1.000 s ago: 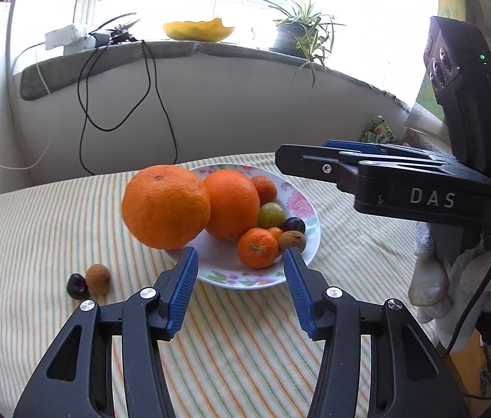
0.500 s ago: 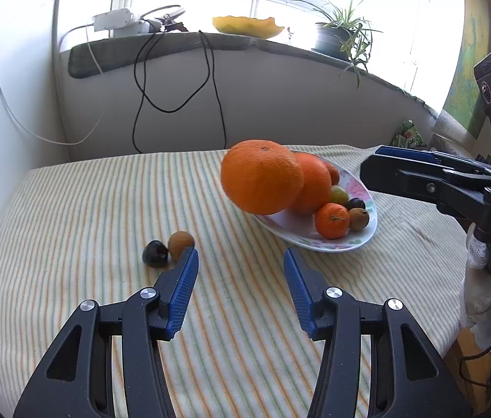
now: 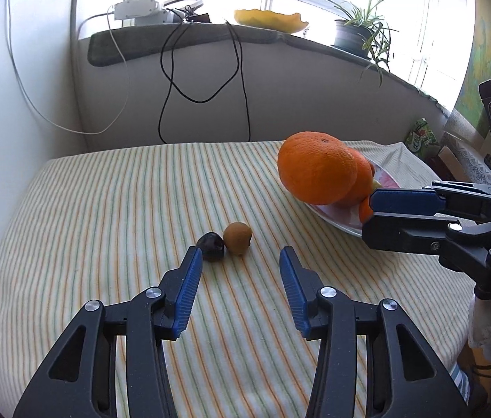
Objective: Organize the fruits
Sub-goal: 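Pull both tools back and move them toward the last plum and kiwi, then move the left tool to the dark plum while the right tool approaches the kiwi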
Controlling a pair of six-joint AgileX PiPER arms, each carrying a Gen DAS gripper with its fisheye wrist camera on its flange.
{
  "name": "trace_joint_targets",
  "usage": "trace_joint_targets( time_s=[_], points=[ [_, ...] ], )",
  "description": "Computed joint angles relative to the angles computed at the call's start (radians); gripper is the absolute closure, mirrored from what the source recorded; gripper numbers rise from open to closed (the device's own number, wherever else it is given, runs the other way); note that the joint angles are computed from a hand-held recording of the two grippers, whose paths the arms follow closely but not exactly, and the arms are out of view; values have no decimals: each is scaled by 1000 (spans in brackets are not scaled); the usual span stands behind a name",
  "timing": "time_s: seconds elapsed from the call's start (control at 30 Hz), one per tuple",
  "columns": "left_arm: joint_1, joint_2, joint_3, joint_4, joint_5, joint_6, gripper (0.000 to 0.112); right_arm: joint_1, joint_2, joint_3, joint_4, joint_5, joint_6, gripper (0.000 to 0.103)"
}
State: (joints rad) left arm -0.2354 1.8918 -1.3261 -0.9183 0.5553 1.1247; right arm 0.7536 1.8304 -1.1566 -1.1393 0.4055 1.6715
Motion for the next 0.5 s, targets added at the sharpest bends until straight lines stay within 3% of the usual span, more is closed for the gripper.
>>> trace_joint_targets(
  time_s=[0.23,0.5],
  points=[
    [33,74,-92,41,68,15,76,2,63,-57,61,-24,-30,60],
    [23,162,-193,150,107,-34,78,13,147,-138,123,13,-62,63]
  ],
)
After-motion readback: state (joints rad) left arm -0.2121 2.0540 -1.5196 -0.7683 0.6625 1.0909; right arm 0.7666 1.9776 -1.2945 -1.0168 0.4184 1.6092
